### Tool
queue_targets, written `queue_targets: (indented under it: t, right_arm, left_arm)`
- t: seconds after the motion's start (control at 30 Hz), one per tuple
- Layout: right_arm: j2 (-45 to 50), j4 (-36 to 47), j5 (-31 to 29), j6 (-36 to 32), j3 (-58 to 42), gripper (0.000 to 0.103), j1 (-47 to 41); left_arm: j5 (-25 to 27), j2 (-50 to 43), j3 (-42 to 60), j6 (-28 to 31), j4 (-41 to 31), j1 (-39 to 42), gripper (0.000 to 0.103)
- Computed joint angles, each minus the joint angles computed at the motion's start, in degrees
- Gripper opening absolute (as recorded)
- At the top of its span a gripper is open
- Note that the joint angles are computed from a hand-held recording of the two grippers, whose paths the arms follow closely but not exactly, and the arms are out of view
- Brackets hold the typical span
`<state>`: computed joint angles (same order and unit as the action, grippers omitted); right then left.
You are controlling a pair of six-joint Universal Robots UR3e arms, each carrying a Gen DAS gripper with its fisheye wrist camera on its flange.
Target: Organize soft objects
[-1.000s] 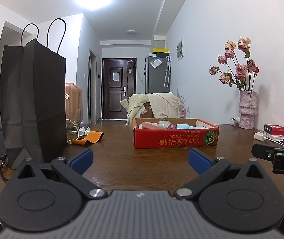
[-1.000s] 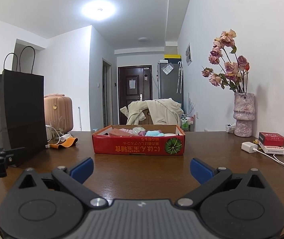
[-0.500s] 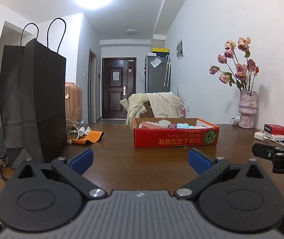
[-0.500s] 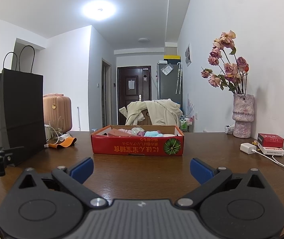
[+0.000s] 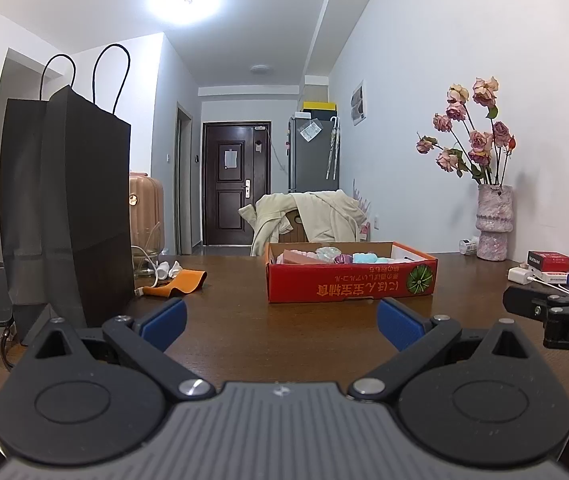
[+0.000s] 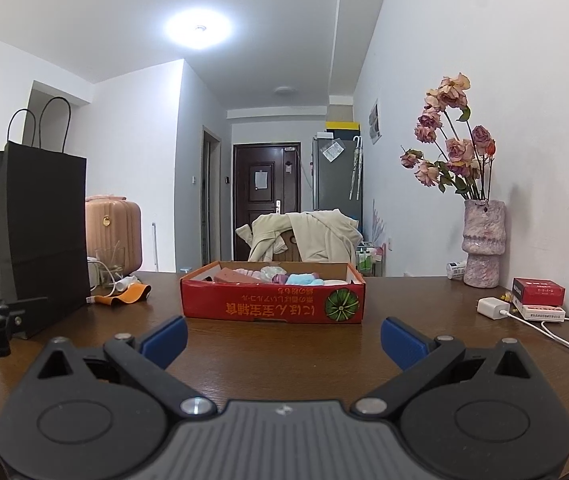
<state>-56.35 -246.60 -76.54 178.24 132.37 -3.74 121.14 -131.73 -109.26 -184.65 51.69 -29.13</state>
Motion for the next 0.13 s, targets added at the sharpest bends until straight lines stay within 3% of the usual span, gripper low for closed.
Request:
queue_targets:
  t: [0.13]
  right_arm:
    - [0.1,0.1,0.2,0.1,-0.2,0.103,-0.2]
  left_arm:
    - [0.0,0.1,-0.2,0.1,0.2,0.1,0.103]
